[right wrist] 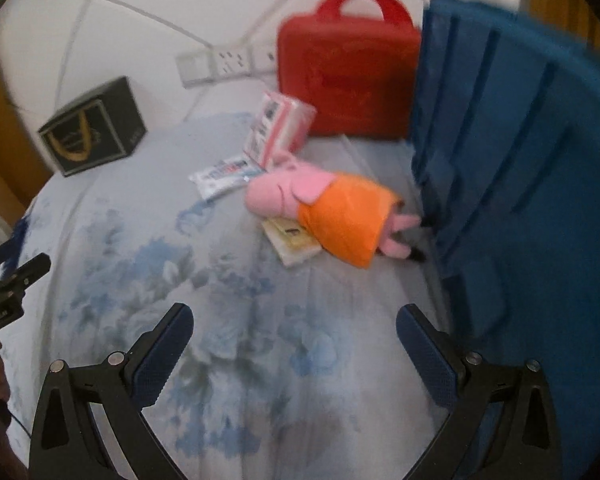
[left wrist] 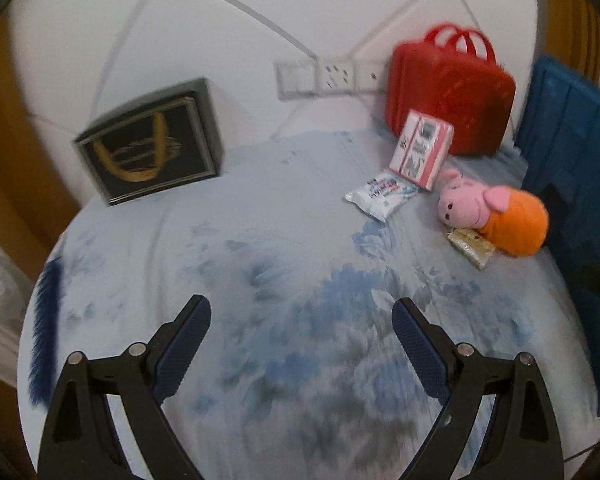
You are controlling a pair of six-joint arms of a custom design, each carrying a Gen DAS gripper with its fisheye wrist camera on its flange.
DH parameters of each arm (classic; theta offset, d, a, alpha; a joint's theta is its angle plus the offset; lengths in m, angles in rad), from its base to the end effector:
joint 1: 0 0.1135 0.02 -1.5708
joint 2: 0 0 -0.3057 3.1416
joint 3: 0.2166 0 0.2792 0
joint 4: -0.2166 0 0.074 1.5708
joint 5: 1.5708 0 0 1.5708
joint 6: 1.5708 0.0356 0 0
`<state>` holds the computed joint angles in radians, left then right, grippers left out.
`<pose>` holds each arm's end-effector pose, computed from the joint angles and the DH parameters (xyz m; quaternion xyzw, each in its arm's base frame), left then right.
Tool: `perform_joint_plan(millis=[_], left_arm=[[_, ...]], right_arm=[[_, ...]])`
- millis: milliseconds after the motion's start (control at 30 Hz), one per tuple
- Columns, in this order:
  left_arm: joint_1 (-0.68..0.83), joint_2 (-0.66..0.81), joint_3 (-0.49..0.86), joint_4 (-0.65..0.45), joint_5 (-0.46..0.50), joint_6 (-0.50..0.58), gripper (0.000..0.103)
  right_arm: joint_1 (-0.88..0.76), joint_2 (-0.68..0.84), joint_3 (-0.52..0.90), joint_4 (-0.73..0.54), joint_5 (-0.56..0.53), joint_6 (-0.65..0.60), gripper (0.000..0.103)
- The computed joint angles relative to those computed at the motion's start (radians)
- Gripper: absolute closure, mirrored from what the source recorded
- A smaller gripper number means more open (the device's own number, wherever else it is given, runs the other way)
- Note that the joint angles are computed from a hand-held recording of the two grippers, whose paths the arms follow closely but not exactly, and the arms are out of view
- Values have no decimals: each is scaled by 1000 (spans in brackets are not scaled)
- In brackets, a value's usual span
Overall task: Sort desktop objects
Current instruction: 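Withdraw both tools from the crate back over the table, then grasp the white alcohol wipes packet with left tool while right tool grasps the small wipes pack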
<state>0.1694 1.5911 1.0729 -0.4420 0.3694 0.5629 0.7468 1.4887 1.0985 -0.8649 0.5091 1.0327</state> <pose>0.3514 0.0471 0.2484 0.2374 0.9087 -0.0578 0.3386 0.2338 0.1928 0.2701 0.1753 0.9404 -0.0384 0.2890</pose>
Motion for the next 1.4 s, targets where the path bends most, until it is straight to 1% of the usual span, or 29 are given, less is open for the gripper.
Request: perform_joint_plan(millis=[133,200,300,367,467,600,667,800,833,900,967,1067,1100,1133,1233,1300,1367,1400], left_arm=[[-116,159,93,50,-45,-23,10],[-175,259,168,68,-61,-28,10],[-253,417,313,65,-68,-33,10],[-298,527,431,36,-52,-31,10],[-356,656,574,1,-76,-33,10],[-398,782,722,-62,-101,-47,10],[-397,813,758,-75,-60,-69,8],[-393,790,697,-3,-42,-71,7],[-391,781,679,11,-37,-72,9],[-384,756,633,44,-24,-69,18],[-379,732,597,58,-20,-65,33],[-370,697,544,71,-25,-72,40],[-367,684,523,80,-27,-74,41],[-364,672,505,86,-30,-75,45],[-351,632,441,105,-37,-89,48],[-337,597,383,128,-39,-105,49],[-330,564,327,157,-45,-116,49],[-329,561,315,170,-52,-126,49]], right_arm=[[-138,57,-70,178,-93,-86,0],[-206,110,-88,272,-142,-118,0],[-279,210,-79,373,-188,-159,0],[-310,275,-58,413,-204,-181,0],[-340,346,-36,462,-223,-198,0],[-361,424,-6,521,-242,-229,0],[-353,453,17,530,-194,-243,0],[-340,481,37,530,-138,-263,0],[-333,480,27,544,-125,-263,0],[-322,466,-11,597,-100,-267,0],[-319,458,-28,615,-92,-270,0],[-314,484,17,560,-83,-279,0],[-316,481,15,564,-87,-275,0],[-318,476,9,572,-90,-275,0],[-322,461,-12,597,-104,-281,0],[-317,460,-12,592,-99,-288,0],[-309,467,-5,583,-75,-290,2],[-308,466,-6,584,-71,-284,5]])
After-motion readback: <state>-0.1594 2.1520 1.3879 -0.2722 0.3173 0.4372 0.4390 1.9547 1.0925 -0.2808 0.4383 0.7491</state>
